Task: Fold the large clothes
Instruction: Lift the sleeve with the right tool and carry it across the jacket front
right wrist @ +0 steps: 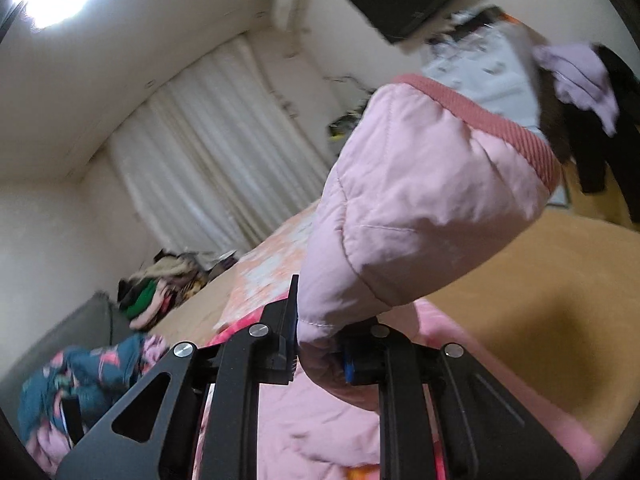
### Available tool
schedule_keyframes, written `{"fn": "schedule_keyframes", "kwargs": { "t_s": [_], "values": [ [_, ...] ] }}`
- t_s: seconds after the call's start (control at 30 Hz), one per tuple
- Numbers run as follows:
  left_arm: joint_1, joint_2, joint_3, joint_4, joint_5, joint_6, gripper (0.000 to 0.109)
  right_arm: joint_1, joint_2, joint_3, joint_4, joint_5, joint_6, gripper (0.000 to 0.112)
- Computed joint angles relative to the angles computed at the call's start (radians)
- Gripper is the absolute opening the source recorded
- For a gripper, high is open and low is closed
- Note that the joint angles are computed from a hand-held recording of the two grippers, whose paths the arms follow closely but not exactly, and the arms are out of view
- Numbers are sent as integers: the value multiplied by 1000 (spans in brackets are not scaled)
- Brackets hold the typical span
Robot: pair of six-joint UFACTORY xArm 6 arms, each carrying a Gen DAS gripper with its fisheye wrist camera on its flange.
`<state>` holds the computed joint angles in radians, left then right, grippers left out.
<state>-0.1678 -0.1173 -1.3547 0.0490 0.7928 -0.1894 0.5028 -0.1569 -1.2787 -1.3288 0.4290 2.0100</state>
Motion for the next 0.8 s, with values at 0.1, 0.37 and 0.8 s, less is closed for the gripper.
{"fn": "schedule_keyframes", "kwargs": {
  "t_s": [0.1,0.37,0.8],
  "values": [
    [20,-25,8,-10,24,25,94,46,79,-115,106,45,-164,15],
    [93,-113,37,-57,25,69,94,165,269,-407,305,134,-458,15],
    [210,-196,12,-139,55,169,94,289,521,-838,479,314,-795,15]
  ]
}}
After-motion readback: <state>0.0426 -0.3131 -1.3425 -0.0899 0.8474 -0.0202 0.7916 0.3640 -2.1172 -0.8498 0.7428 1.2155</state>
